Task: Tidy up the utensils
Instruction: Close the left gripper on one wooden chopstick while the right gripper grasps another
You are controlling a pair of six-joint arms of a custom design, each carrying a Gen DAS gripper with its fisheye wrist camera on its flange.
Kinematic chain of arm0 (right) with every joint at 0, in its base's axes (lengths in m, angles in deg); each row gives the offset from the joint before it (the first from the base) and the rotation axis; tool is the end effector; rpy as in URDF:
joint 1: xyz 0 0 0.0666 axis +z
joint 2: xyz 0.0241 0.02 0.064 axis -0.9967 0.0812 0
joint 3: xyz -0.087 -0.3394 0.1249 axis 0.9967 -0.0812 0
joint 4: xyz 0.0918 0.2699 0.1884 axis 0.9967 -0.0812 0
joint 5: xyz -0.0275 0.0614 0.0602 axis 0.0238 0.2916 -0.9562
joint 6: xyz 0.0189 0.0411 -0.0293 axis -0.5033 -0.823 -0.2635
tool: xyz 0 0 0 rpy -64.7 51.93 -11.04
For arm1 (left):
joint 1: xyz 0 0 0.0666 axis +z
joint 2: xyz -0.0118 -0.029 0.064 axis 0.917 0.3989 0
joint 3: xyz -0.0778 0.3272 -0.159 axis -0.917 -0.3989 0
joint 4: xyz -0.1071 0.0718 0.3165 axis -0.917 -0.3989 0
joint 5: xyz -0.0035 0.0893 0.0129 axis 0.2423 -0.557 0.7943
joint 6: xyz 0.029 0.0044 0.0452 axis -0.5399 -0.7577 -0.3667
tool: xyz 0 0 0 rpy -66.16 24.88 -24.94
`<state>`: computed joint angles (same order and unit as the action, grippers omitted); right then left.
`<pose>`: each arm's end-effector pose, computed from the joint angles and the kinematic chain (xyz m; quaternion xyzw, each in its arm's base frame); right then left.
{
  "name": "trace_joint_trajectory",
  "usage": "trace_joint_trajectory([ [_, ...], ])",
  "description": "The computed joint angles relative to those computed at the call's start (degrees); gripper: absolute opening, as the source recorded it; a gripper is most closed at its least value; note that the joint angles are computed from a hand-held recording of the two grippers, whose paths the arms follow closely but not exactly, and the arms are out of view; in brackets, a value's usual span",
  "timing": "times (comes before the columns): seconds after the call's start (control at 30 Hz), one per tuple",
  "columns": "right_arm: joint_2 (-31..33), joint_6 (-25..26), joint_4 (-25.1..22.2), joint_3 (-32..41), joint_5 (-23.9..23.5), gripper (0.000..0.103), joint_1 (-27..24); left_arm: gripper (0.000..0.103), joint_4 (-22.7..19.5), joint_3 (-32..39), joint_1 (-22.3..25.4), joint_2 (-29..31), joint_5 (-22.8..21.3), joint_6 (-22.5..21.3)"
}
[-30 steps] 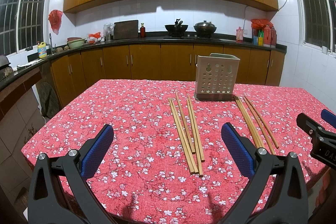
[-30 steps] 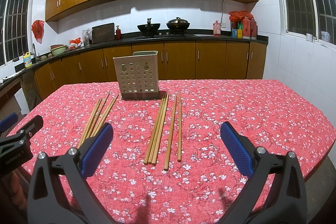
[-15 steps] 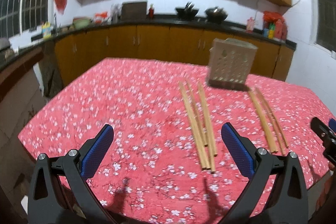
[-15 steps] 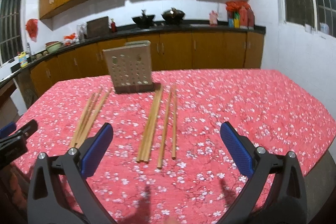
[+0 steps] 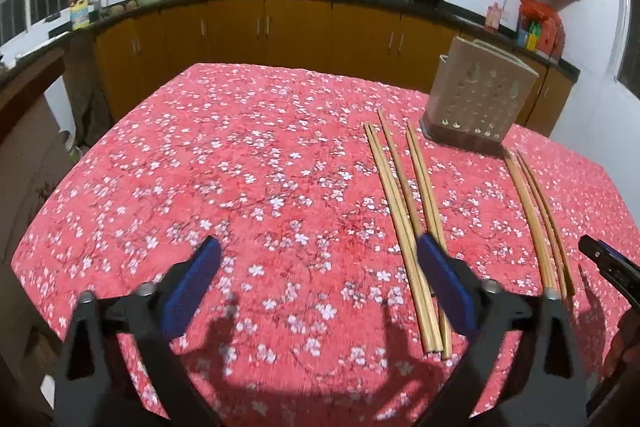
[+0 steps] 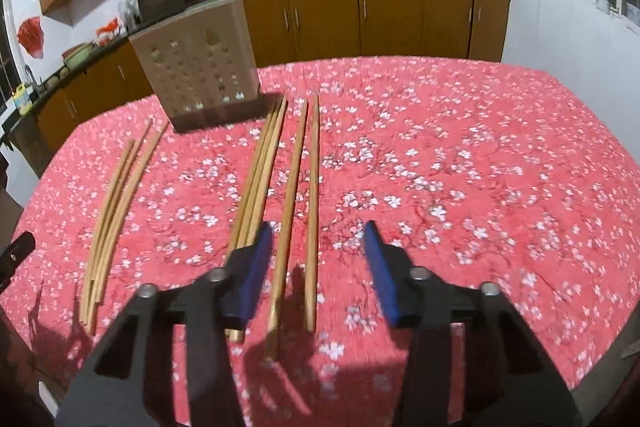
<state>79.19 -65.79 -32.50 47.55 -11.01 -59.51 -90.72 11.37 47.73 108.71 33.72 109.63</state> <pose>0.4431 0.2039 0.4290 0.0234 0.9240 0.0406 0.3795 0.3640 -0.1117 0.4856 -0.1056 0.9086 0.0068 0.4040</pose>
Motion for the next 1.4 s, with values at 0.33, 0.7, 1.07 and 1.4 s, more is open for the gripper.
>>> trace_joint_trajectory([
  [0.33,3.8,0.3,-2.9,2.2,-2.1,0.022,-1.3,0.046,-2.8,4.1,0.0,5.8,7.6,-3.7],
  [0.7,3.9,1.2,-2.2,1.9,-1.3,0.022,-1.1,0.029,-5.3,4.9,-0.3,7.4,11.5,-3.7],
  [1.07,3.8,1.5,-1.9,1.7,-1.1,0.022,-1.1,0.026,-5.3,4.6,0.0,6.9,14.9,-2.3],
  [1.4,3.6,2.1,-1.3,1.2,-0.1,0.022,-0.6,0.011,-7.7,7.1,-0.3,9.2,10.4,-2.7],
])
